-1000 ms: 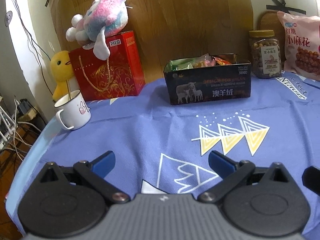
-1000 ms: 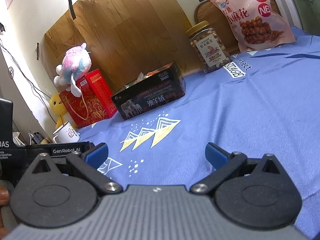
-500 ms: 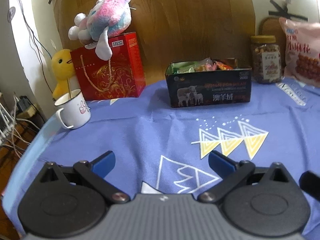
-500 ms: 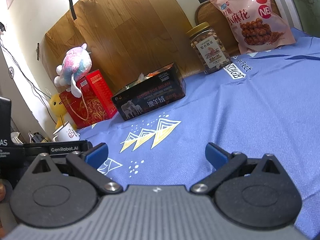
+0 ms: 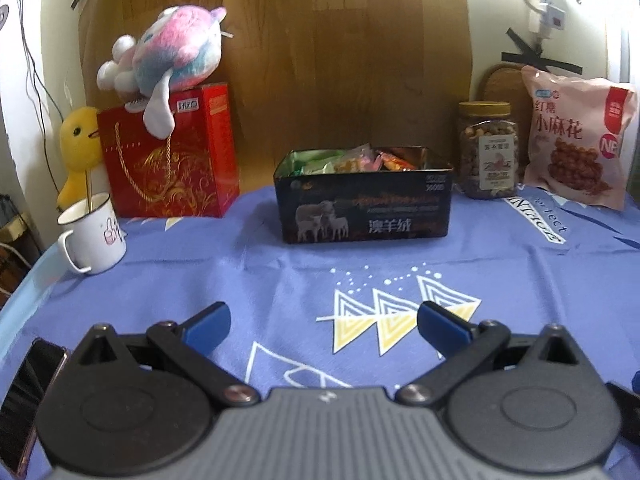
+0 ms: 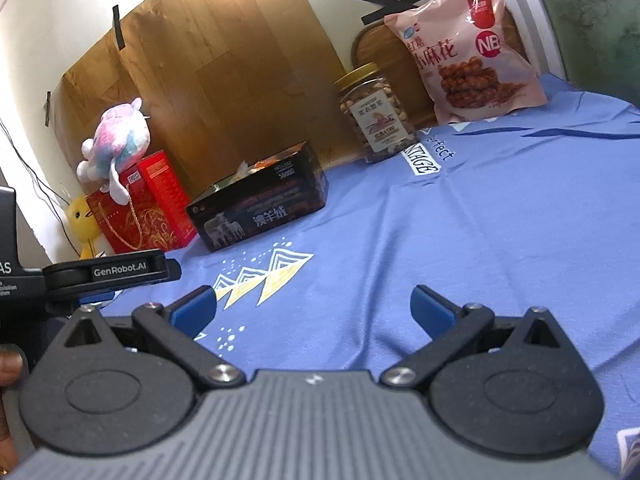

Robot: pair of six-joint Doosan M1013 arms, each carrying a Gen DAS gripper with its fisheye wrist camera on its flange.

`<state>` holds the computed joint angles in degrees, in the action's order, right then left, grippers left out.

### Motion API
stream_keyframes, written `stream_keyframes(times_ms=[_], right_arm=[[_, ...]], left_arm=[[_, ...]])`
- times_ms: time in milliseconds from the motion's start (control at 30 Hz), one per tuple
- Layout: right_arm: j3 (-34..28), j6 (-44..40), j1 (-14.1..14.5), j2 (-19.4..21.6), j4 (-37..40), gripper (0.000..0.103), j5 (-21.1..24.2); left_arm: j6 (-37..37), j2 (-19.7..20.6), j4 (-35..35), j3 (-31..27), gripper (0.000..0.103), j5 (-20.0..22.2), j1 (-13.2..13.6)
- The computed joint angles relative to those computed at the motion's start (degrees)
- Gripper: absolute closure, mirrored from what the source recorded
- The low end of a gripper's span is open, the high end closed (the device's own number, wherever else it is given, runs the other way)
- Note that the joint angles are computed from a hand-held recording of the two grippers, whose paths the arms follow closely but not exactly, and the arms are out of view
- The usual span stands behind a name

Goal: Organize snacks

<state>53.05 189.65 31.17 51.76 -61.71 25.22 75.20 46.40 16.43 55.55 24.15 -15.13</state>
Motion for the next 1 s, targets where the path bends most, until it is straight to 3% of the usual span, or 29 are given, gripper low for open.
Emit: stream_keyframes(times_ms=[300, 567, 1000], right_arm=[[0.91, 1.75, -0.09, -0.32, -0.87, 0.0, -1.53], [1.68, 4.23, -0.11, -0.6, -2.26, 0.0, -1.79], [1.97, 4.76, -0.19, -0.69, -2.21, 0.0, -1.98]], left_arm=[[-5.25, -0.65, 8.12, 1.17, 0.0, -0.81, -0.52], [-2.2, -0.71, 5.22, 1.3, 0.0, -1.17, -0.64], [-4.56, -0.44, 9.38, 1.15, 0.0, -0.6, -1.07]])
